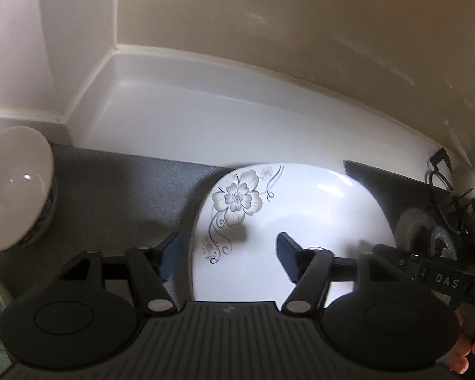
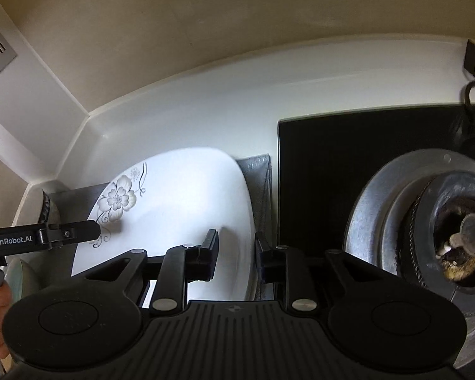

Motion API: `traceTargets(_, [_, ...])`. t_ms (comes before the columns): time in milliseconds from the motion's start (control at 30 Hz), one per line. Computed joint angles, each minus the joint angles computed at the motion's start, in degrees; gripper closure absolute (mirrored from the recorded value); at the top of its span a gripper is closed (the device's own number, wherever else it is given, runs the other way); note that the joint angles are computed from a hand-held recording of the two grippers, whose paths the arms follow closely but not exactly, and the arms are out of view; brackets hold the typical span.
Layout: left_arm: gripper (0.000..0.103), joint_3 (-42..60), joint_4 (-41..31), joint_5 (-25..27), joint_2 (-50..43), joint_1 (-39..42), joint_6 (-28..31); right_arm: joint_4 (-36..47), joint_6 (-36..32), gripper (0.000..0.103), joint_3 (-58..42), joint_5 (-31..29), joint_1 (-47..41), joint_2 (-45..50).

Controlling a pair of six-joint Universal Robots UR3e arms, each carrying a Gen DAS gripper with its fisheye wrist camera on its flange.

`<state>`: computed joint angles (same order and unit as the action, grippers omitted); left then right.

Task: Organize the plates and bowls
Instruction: 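Carry the flower-print plate over the stacked plates and lower it on top, then open both tools to release the flower-print plate on the stack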

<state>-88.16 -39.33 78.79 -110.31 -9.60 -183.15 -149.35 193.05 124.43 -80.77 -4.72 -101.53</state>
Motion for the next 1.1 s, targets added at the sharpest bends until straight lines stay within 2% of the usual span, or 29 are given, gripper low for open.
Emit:
traceTargets(100, [0.012, -3.24, 3.14, 0.33, 2.11, -0.08, -0.82, -2.99, -1.91, 0.070, -0.36, -3.55, 2.49, 0.46])
traceTargets(233, [0.000, -7.97, 6.67, 1.95, 5.81, -1.14, -1.52, -2.94, -2.56, 0.049, -0.52, -5.75, 4.49, -1.49])
traceTargets(333, [0.000, -11.70, 9.65, 2.96, 8.84, -1.98, -1.40, -1.91, -2.35, 0.034, -0.32, -9.44, 8.23, -3.51])
traceTargets(500, [0.000, -16.94, 8.29, 5.22, 15.97, -3.18, -0.52, -0.92, 0.13, 0.020, -0.05, -21.46, 20.29, -5.51])
traceTargets(567, [0.000, -18.24, 5.05, 6.96, 18.90, -4.24, -0.42, 0.79, 2.92, 0.018, -0.57, -26.53, 25.57, -5.42])
traceTargets(733, [0.000, -21.19, -3.68, 12.27, 26.60, -7.17, -1.10, 5.33, 11.21, 0.017, -2.66, -34.91, 36.35, -5.84])
traceTargets(933, [0.000, -27.45, -9.84, 12.33, 38.05, -6.21, -0.80, 12.44, 18.04, 0.016, -7.21, -39.60, 44.10, -5.16])
traceTargets(1100, [0.000, -31.54, -12.65, 12.82, 46.10, -5.80, 0.57, 18.78, 27.82, 0.015, -11.43, -44.08, 51.88, -3.76])
